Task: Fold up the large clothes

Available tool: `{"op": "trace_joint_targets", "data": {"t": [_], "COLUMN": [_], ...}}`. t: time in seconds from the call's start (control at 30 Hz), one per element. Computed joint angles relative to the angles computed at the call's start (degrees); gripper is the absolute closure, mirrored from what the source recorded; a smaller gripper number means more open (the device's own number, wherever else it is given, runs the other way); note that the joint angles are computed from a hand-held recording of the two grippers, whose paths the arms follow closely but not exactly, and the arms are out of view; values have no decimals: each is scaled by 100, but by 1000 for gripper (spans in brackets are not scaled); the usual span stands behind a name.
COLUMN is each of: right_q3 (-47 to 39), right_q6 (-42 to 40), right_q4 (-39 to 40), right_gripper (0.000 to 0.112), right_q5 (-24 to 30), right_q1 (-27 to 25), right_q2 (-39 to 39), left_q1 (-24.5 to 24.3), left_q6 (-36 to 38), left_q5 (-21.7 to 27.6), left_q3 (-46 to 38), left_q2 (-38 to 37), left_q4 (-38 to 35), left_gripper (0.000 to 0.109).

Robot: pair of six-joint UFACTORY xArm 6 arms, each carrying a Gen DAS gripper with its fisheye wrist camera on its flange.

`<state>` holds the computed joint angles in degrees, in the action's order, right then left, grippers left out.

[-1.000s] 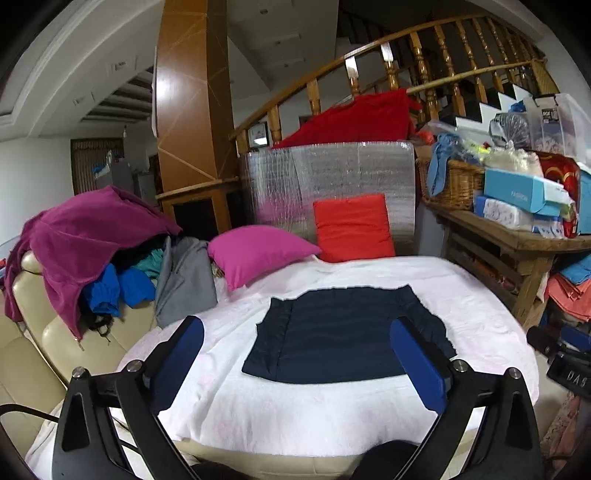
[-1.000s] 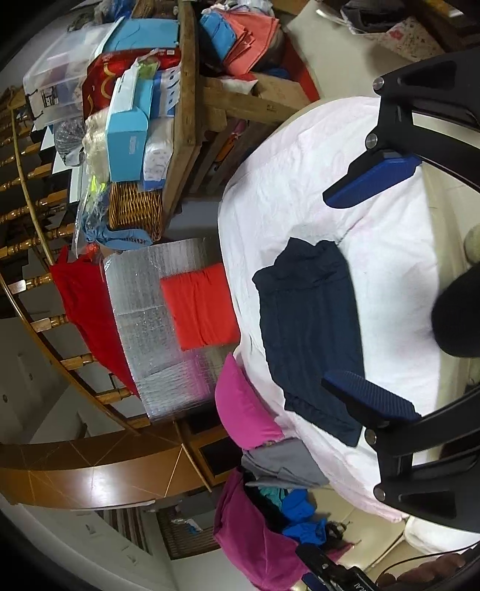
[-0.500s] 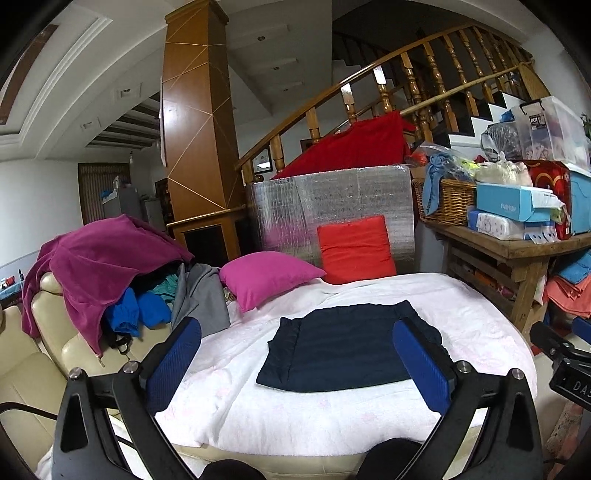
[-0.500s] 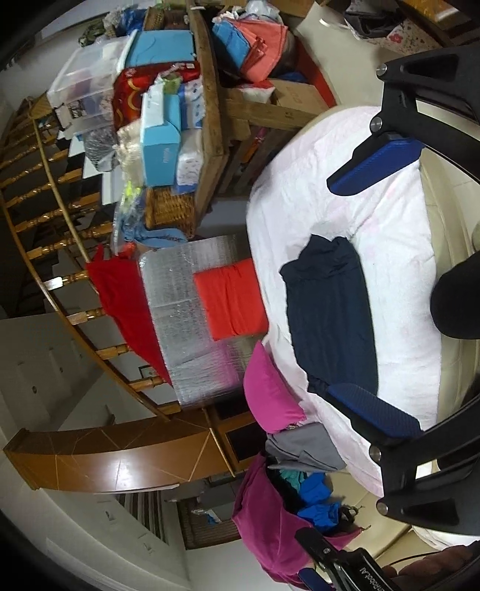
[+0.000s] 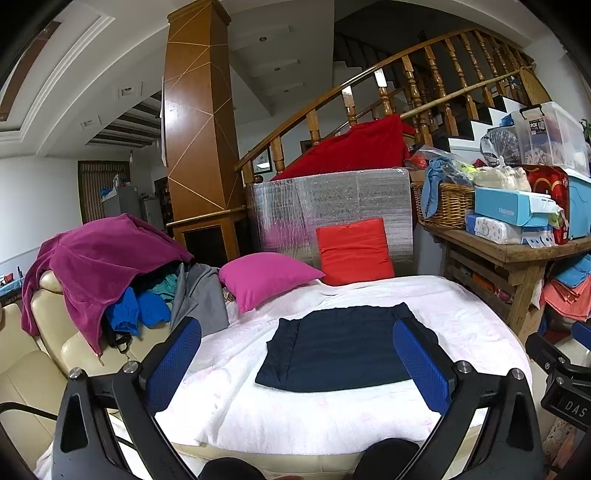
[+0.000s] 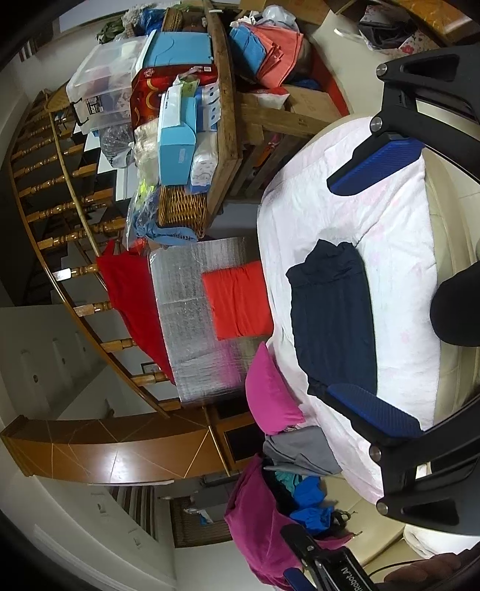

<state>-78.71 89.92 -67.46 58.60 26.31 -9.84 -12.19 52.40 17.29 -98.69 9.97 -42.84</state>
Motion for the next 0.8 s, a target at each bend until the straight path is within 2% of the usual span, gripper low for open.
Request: {"op": "trace_joint_targets", "data": {"t": [0.8], "right_q3": [54], "right_q6": [-114], "right_q4": [19], "right_gripper": [10], "right_q5": [-27], "right_q1": [-5], "right_q2": [-24], "left_q1": [93], "left_q6": [-10], "left_q5": [-14], "left_q3": [-84], "left_q2": [45], "left_q4": [-118], "left_gripper": [6]}}
